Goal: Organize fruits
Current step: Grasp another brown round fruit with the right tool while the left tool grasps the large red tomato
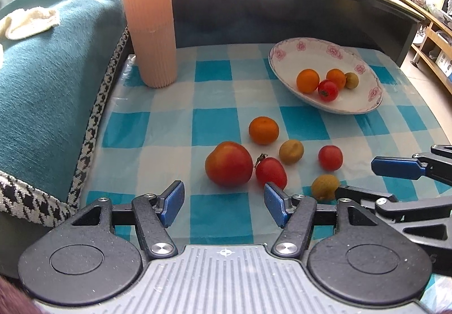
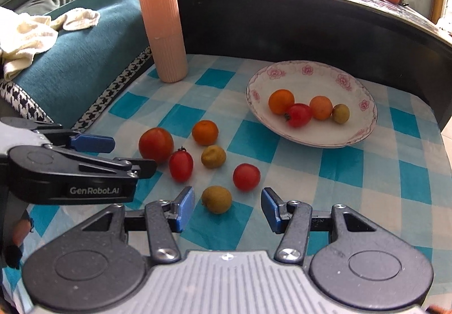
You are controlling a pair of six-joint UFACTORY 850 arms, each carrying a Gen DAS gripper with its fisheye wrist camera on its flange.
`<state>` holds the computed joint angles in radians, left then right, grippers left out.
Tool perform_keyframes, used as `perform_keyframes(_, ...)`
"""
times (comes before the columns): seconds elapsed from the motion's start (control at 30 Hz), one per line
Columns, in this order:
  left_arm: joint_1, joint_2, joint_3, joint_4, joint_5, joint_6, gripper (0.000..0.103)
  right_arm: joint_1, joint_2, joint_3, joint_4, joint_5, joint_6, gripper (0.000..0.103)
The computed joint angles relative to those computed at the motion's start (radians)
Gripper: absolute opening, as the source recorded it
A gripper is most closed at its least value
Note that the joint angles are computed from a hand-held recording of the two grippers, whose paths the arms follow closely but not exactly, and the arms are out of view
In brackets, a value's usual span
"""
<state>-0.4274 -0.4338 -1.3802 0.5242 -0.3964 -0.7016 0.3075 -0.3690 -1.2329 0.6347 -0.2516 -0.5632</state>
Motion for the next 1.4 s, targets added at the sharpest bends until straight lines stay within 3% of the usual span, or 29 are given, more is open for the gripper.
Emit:
perform_keyframes(0.33,0.026,0.014,0.048,-0.07,0.041,0.105,0.07,-0.021,-0.007,0.006,0.024,-0.016,-0.033,0.053)
perform_keyframes(0.67,0.024,-0.016,0.029,0.01,0.094,0.08,0.07,-0.01,-0.051,-0.027,0.106,-0.045,-0.157,0.052)
perform_keyframes(0.9,0.036,-0.045,0.003,0.046,0.134,0.061,0.069,-0.003,-0.069,-0.041,0.099,-0.053,-0.171,0.032)
perform_keyframes(1.0,0.04,-0.056,-0.011,-0.08,0.128,0.179,0.059,-0.004,-0.071,-0.047,0.085,-0.061,-0.157,0.03)
perform_keyframes(1.03,0.039,-0.06,-0.014,-0.103,0.123,0.208,0.051,-0.003,-0.07,-0.048,0.071,-0.062,-0.146,0.03)
perform_keyframes(1.17,0.022,-0.063,-0.013,0.016,0.111,0.127,0.05,-0.001,-0.066,-0.047,0.054,-0.061,-0.135,0.03)
perform_keyframes(1.4,0.029,-0.058,-0.016,-0.095,0.1,0.203,0.05,-0.004,-0.063,-0.051,0.015,-0.063,-0.087,0.03)
